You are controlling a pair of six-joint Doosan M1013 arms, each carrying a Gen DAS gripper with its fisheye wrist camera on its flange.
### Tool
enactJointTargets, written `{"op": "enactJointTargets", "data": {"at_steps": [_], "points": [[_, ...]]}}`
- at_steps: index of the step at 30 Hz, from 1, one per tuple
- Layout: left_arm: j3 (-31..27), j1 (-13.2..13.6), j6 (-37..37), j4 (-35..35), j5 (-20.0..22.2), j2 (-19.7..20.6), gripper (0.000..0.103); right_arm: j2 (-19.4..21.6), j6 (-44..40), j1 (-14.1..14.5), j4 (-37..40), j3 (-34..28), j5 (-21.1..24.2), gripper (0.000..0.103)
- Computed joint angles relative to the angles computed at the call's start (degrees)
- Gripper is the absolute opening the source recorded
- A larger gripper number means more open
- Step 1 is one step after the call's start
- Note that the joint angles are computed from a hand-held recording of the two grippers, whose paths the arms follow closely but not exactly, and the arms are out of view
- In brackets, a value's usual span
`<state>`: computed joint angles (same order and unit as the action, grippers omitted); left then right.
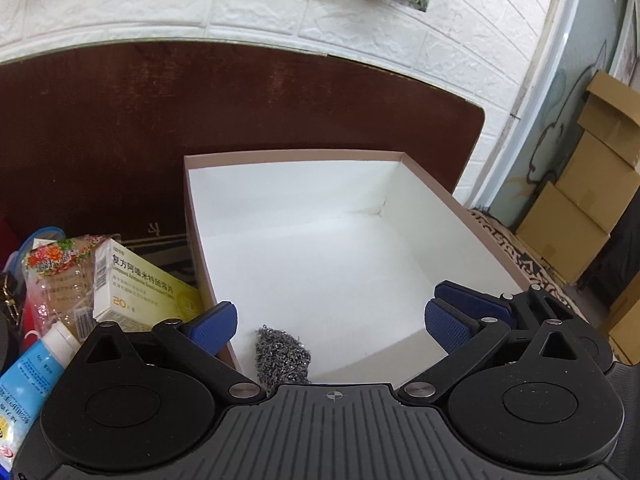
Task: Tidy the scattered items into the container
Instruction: 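Open the left gripper to drop the scrubber into the box, then withdraw the left gripper from the box toward the car key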
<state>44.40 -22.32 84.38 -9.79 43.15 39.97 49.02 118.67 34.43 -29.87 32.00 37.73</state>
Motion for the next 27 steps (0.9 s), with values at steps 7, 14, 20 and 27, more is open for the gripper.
{"op": "enactJointTargets", "data": {"at_steps": [7,14,20,27], "points": [[1.9,-0.6,-0.1,1.7,-1.6,-1.3,0.103,-1.3,0.6,0.0,-0.6,1.5,-0.6,0.103],[4.2,-0.7,-0.6,1.7,-3.2,-2.9,0.103,-2.4,2.3,0.3,-2.3,2.9,-1.4,0.103],[8.3,-1.1,-3.5,2.8,-6.2,-5.3,0.103,-4.0,4.6,0.6,-4.4,5.5,-3.3,0.103],[14.4,-2.8,-11.2,12.0,-10.0,-8.8,0.103,-6.7,8.9,1.2,-7.3,10.2,-5.6,0.103]]}}
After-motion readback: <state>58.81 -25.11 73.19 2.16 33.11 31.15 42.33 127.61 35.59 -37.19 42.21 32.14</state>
